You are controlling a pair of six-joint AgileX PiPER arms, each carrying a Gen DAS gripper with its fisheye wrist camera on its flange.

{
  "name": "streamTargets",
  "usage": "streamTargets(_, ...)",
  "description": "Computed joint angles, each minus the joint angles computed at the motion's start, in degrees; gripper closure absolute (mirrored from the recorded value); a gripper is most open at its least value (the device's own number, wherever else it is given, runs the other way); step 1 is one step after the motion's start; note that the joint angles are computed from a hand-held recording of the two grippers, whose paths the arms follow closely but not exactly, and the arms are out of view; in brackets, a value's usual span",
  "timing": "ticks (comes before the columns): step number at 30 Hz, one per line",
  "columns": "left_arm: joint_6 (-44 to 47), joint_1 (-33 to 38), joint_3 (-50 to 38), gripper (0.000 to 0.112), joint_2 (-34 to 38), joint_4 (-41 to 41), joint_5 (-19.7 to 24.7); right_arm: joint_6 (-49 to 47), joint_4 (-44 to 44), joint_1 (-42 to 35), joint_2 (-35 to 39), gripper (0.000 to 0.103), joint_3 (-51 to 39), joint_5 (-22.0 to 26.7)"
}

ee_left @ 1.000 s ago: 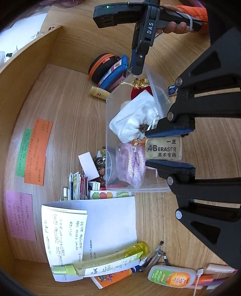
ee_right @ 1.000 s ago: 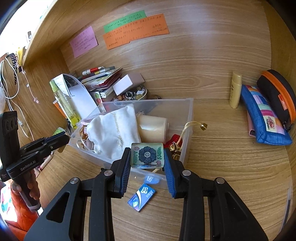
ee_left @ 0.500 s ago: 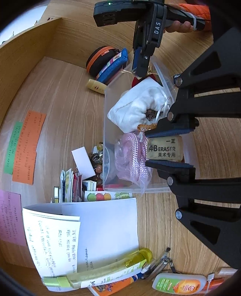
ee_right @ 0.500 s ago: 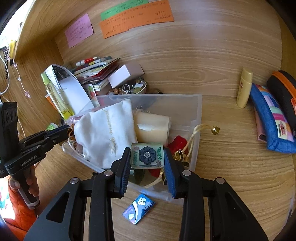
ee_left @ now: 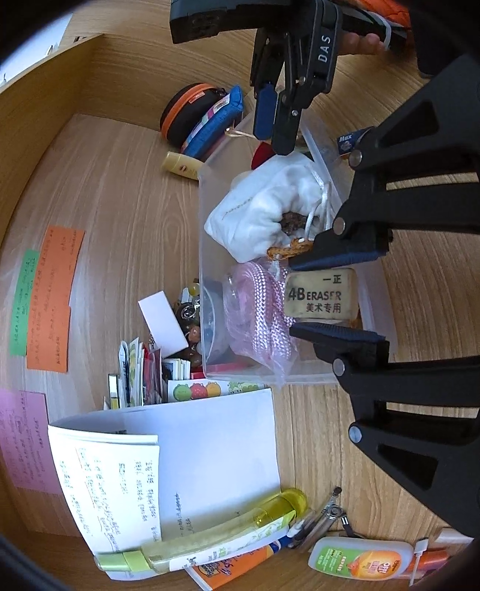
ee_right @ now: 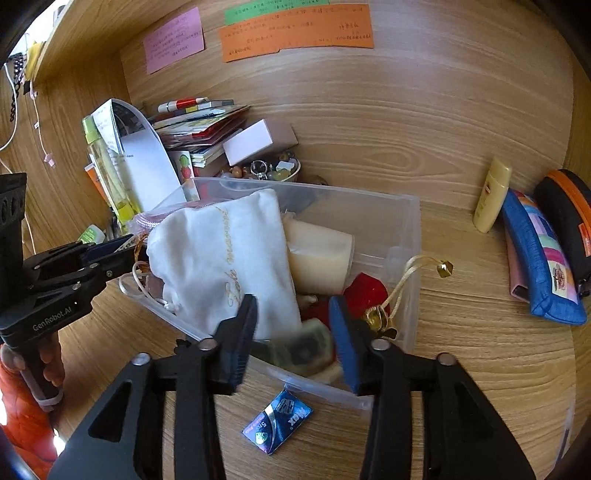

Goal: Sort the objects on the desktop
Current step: 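Open both grippers to drop the eraser and tile into the box, then move the right gripper to the blue Max box while left approaches black rubber piece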

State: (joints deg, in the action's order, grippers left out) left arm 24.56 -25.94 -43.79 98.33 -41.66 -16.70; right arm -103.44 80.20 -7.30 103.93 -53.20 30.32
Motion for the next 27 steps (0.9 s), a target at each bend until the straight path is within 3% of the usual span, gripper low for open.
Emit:
streamTargets(6,4.33,-1.73,2.41,0.071,-2.35,-5.40,-2.72,-2.84,2.38,-0.24,-2.66,0.054,2.57,0.14)
streamTargets(9,8.83,-3.97,3.94,0.055,-3.84,-11.07,-6.07,-4.44,4.48,-0.22,-4.01,0.047,4.05,-0.16)
streamTargets(13,11.74,-6.41,5.93,0.049,-6.23,-14.56,-8.75,-7.17,6.84,-0.89,-6.92,0.042,6.99,0.00)
streamTargets(16,13.57,-8.55,7.35,0.038,-7.55,-17.80,-11.82,-9.83,9.35,-1.57,-9.46,0.030,9.56,0.02)
streamTargets(19,13.64,-9.93,8.91,0.033,-9.08,-18.89,-13.14,-12.84,12.11,-2.40,-11.70,0.024,11.87,0.46)
streamTargets(22,14.82,-11.65,10.03,0.021,-9.88,-21.76,-15.20,-12.95,11.70,-3.52,-13.53,0.022,13.60,1.09)
streamTargets(27,15.89,-14.06,11.93,0.015,-11.42,-24.46,-16.89,-11.38,9.56,-5.33,-14.74,0.021,15.51,1.77)
